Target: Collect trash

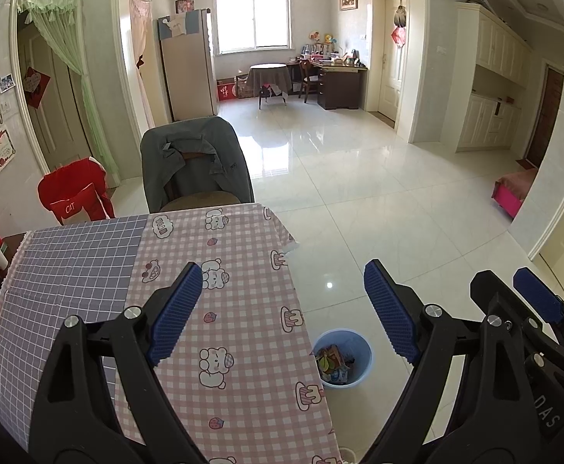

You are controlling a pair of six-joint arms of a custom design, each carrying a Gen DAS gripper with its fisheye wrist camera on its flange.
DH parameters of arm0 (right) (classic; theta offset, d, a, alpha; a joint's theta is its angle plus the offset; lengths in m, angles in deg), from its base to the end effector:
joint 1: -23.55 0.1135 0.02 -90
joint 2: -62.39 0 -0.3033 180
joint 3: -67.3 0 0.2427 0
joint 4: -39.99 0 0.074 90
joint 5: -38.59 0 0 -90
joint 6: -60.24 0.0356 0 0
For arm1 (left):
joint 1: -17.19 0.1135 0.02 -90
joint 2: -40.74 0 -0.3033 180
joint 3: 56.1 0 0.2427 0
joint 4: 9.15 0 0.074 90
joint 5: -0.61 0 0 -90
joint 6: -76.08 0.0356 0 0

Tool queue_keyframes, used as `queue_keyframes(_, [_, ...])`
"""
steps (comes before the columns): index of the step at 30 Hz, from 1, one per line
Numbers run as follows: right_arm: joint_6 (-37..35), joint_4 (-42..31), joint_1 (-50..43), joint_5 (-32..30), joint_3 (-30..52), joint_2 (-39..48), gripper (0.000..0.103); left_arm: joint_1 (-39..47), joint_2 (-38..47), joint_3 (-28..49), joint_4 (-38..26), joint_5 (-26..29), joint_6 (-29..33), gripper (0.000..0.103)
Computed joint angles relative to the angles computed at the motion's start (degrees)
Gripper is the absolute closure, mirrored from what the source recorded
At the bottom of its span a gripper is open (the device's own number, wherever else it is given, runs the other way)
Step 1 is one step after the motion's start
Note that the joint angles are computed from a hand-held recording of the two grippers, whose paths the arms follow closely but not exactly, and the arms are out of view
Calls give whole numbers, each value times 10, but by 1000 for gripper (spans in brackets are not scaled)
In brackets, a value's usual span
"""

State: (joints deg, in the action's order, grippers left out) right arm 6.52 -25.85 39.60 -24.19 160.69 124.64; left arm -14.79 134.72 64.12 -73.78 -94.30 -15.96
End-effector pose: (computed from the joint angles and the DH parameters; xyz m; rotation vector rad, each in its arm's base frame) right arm 0.1711 0.0323 0.4473 0.6265 2.0062 0.0286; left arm 0.2939 -0.1799 0.4554 0.5355 2.1829 -0.2257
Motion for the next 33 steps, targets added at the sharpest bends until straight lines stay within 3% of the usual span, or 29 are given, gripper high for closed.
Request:
queue_keyframes(25, [-1,8,3,-33,12,36,31,43,17,17,-21,23,5,18])
queue_keyframes(33, [29,49,29,-110,-19,96,26,122,-1,-73,-9,19,35,15])
